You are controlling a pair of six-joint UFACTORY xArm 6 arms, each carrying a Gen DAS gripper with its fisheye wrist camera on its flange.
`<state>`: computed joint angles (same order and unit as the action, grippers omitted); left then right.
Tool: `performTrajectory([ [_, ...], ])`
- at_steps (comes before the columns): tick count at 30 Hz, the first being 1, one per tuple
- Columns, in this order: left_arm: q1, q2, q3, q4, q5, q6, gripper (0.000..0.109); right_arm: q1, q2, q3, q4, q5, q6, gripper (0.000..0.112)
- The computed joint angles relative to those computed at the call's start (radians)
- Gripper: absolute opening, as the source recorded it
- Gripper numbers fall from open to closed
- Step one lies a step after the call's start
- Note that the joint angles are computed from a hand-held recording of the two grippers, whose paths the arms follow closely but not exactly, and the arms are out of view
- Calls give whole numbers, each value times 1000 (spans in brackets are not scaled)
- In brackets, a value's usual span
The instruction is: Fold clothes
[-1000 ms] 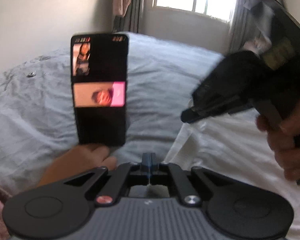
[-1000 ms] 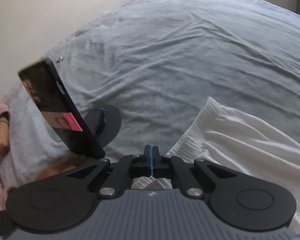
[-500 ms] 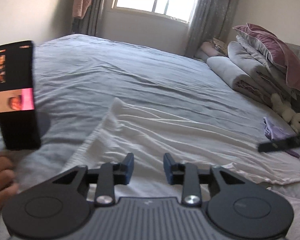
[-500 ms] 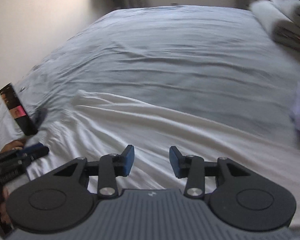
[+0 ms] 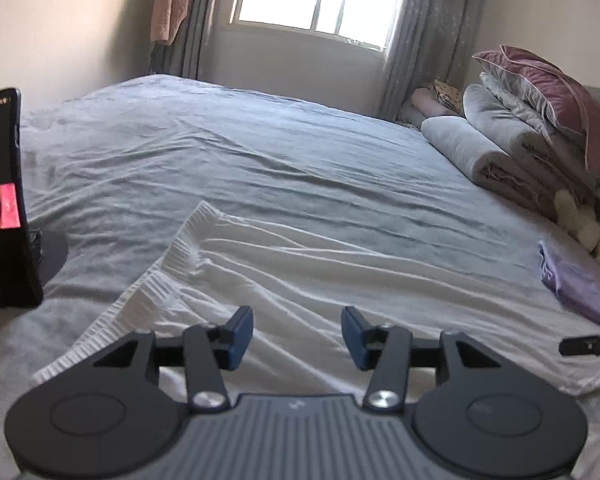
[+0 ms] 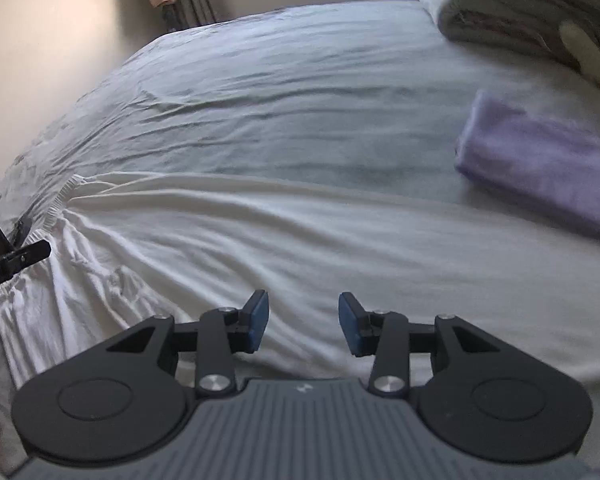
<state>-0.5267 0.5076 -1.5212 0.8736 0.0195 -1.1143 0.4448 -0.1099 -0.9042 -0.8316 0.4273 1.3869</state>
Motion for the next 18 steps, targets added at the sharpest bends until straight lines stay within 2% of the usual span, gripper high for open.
performTrajectory([
  [4,-10,35,-57,62,83,-82,50,-30,73,-76,-18,-70,-83,44],
  [7,-9,56,-80,36,100,-88,50,-48,149,-145,8,-106,-177,45],
  [10,-3,64,-93,51,92,-119,51,-50,244,-239,100,-119,-333,45],
  [14,1,74,-116,102,125,-193,51,-51,349,-353,177,-124,-493,50],
  [18,5,85,-121,31,116,-139,51,-52,431,-450,260,-105,-591,51],
])
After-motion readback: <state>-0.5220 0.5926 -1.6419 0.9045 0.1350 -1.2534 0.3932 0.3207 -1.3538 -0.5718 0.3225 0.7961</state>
